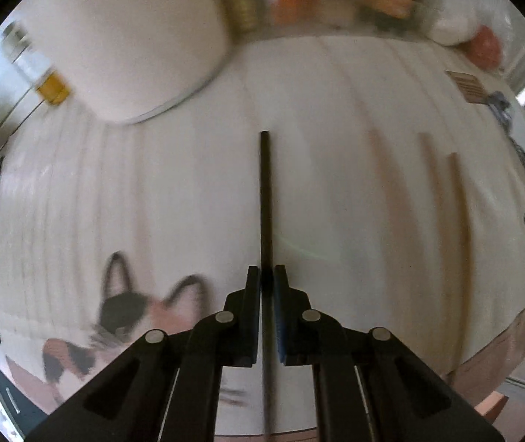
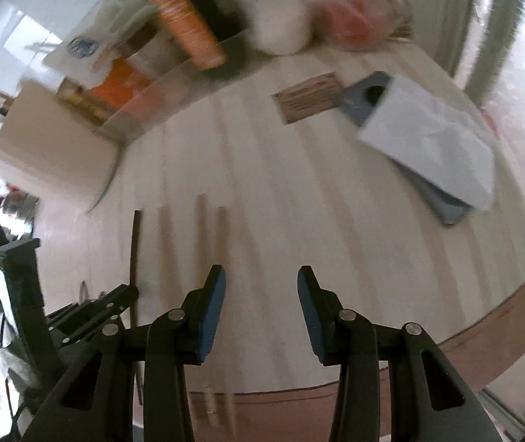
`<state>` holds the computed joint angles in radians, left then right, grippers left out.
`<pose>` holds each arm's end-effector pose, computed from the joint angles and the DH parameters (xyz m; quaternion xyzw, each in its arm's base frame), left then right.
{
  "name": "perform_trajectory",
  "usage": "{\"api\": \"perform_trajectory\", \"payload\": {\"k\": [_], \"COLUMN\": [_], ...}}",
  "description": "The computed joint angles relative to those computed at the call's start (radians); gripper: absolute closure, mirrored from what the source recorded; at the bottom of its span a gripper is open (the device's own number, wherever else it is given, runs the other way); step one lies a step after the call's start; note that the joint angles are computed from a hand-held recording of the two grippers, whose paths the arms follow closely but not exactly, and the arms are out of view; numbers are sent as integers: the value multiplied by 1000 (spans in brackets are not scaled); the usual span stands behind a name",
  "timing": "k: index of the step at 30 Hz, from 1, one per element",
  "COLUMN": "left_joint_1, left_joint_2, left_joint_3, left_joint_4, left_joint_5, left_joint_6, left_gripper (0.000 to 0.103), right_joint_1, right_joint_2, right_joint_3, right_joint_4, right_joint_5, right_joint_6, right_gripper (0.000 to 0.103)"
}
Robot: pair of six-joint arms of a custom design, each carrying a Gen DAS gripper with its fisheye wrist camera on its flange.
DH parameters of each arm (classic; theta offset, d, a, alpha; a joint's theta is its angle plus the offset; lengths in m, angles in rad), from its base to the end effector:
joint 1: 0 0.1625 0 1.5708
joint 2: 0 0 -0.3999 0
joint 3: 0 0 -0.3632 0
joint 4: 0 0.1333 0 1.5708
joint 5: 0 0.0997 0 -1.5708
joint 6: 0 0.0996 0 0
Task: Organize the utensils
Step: 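Grasp a dark chopstick with the left tool while the right tool grasps a light chopstick, then hold both chopsticks just above the mat with both tools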
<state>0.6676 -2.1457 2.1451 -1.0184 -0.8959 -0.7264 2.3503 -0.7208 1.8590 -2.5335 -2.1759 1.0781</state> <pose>-0.0281 -0.2711 0.3798 0.1700 0.8964 -0.0554 0.4056 0.4317 -0.3278 -0.0014 -0.1156 -0.9442 0.1876 0.2447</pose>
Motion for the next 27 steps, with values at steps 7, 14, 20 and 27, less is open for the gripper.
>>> {"api": "perform_trajectory", "payload": {"k": [7,14,20,27], "left_joint_1": [130,241,336,425], "left_joint_2": [-70,-110,-117,-96], "left_joint_3": [-92,-142,-162,-182], "left_joint_4": [90,40,-74,-162], "left_joint_5": [70,77,57,6], "left_joint_6": [23,155,339,494], "left_gripper": [98,98,99,99], "right_joint_1": [2,16,54,102], "right_joint_2": [170,354,444,524], "right_joint_3": [-204,-482,-633,-733], "right_joint_4": [83,442,644,668], "right_joint_5": [90,63,15,82], "right_joint_6": [-81,-43,33,64], "right_gripper": [60,62,87,95]}}
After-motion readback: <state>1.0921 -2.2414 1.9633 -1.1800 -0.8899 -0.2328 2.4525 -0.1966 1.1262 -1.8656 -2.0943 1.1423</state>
